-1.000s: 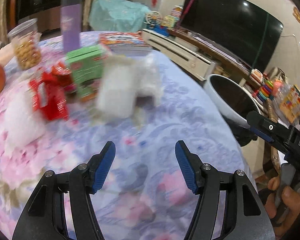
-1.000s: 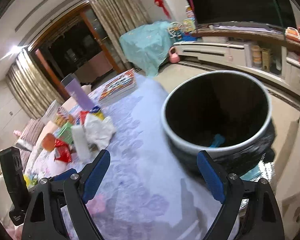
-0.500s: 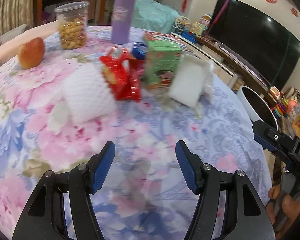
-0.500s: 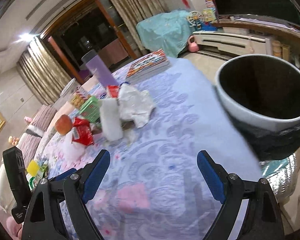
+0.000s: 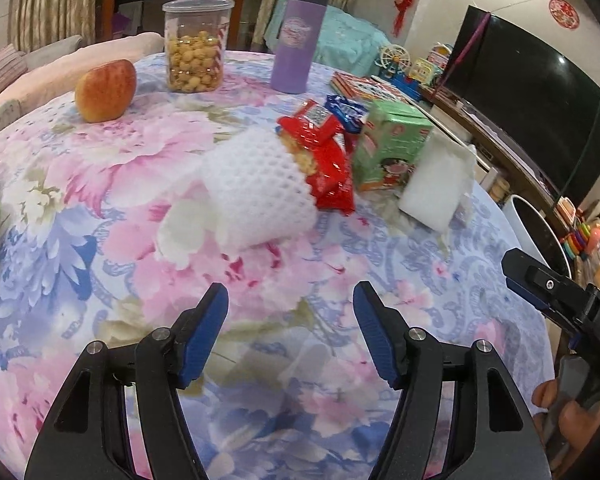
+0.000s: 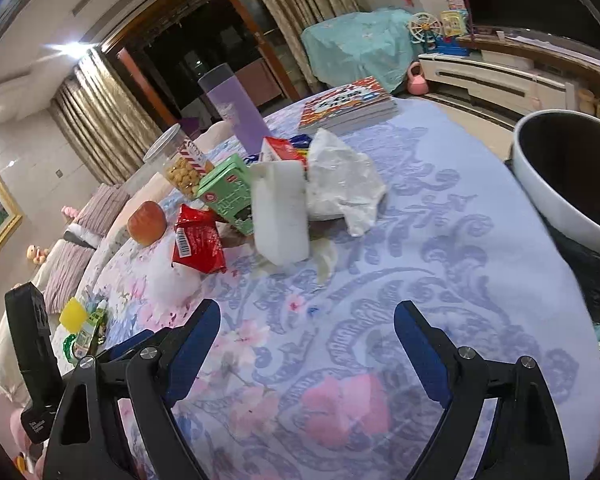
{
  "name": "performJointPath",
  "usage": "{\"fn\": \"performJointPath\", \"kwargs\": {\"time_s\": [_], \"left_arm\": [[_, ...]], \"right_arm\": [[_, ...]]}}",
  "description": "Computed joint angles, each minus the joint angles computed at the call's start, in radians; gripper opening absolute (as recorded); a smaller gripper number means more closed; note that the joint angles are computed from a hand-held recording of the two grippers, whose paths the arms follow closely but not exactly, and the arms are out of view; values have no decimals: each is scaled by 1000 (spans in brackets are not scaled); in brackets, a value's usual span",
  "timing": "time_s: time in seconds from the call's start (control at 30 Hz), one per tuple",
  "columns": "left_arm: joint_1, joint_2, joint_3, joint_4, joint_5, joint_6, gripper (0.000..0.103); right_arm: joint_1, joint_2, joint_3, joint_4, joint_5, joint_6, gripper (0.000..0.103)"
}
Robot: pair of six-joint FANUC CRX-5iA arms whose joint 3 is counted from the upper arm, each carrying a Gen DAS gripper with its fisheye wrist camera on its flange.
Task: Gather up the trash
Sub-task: 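Grasp the white foam fruit net with the left gripper while the right grasps the white paper cup, then carry the foam net and paper cup over the trash bin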
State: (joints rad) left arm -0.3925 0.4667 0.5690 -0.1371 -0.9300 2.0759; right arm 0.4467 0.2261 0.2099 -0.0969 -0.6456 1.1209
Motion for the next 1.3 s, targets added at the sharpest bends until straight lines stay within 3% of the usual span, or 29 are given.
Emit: {"fn": "performJointPath", "kwargs": {"time_s": [0.63,0.73,0.77,0.83,0.87,0.9,1.0,1.3], "left_arm": [[28,94,150,-20,-57,-27,69],[33,111,170,-15,-50,-34,67],[36,118,176,-8,-52,-41,63],[43,127,179,22,-51,-64,41],[46,127,175,31,-50,-69,37],[44,124,171,25,-50,-66,22],[46,101,132,42,-27,-75,15],[17,36,42,56,24,-93,10]], "right_arm": [[-21,147,196,-85,-72,96,89],[-28,166,228,-108,-72,117,83],[-30,173,238,-119,-75,124,78],[-43,192,272,-171,-99,155,63],[-46,198,282,-181,-111,162,45],[-47,200,286,-186,-122,166,30],[-45,179,256,-199,-106,191,30],[-39,84,137,-193,-66,200,29]]}}
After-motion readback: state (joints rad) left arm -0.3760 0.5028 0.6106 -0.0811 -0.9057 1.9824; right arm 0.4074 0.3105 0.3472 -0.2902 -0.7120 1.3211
